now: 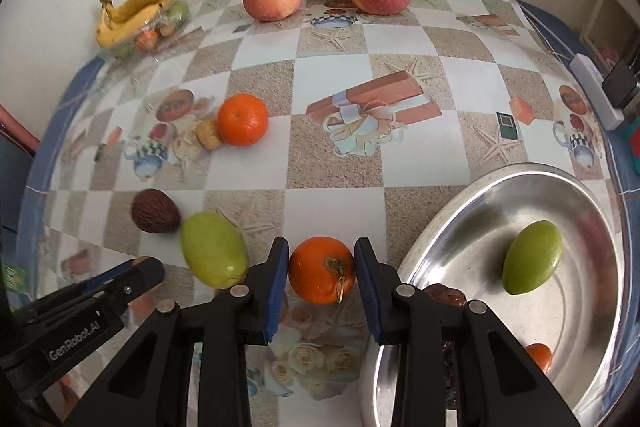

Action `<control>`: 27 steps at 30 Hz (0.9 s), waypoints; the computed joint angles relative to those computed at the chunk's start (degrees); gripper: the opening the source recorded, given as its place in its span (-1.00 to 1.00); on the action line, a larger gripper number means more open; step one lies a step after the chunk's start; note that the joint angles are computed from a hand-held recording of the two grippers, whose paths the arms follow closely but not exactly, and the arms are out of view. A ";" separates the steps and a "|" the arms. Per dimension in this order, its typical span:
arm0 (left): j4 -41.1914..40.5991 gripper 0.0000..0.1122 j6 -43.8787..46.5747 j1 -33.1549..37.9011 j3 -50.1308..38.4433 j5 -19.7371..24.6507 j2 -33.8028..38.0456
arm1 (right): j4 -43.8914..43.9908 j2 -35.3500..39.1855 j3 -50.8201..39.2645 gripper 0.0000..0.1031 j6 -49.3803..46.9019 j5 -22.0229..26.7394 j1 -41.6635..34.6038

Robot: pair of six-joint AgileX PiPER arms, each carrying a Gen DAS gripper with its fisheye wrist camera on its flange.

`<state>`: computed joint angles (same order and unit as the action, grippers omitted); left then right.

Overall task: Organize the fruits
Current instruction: 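Carry the kiwi and tangerine over the steel bowl and open both tools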

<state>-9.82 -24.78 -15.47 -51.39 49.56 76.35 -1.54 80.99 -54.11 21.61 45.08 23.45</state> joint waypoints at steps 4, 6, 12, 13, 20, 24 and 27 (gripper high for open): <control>-1.11 -0.51 0.63 0.79 -0.59 -0.19 -1.63 | 2.95 -1.96 -0.13 -0.32 -2.03 -0.25 -0.77; -1.22 -0.51 0.63 0.65 -1.20 -0.24 -2.59 | 3.63 -3.08 -0.35 -0.32 -2.36 0.03 -1.11; 0.92 -0.51 -1.18 -3.16 -3.75 -0.59 -3.41 | 4.05 -6.04 -0.75 -0.32 -2.73 1.63 -3.54; 1.76 -0.51 -2.09 -4.52 -4.39 -0.86 -2.91 | 4.18 -6.47 -0.64 -0.32 -2.95 1.87 -4.30; 9.47 -0.51 -8.44 -15.73 -8.21 -2.36 -0.31 | 4.74 -10.47 0.24 -0.32 -4.44 3.96 -10.95; 13.46 -0.51 -10.88 -23.04 -10.62 -2.81 1.64 | 2.10 -12.20 0.62 -0.32 -3.63 5.97 -16.16; 12.66 -0.51 -10.21 -27.08 -12.18 -3.64 3.57 | 2.97 -13.16 1.41 -0.32 -5.78 6.68 -21.50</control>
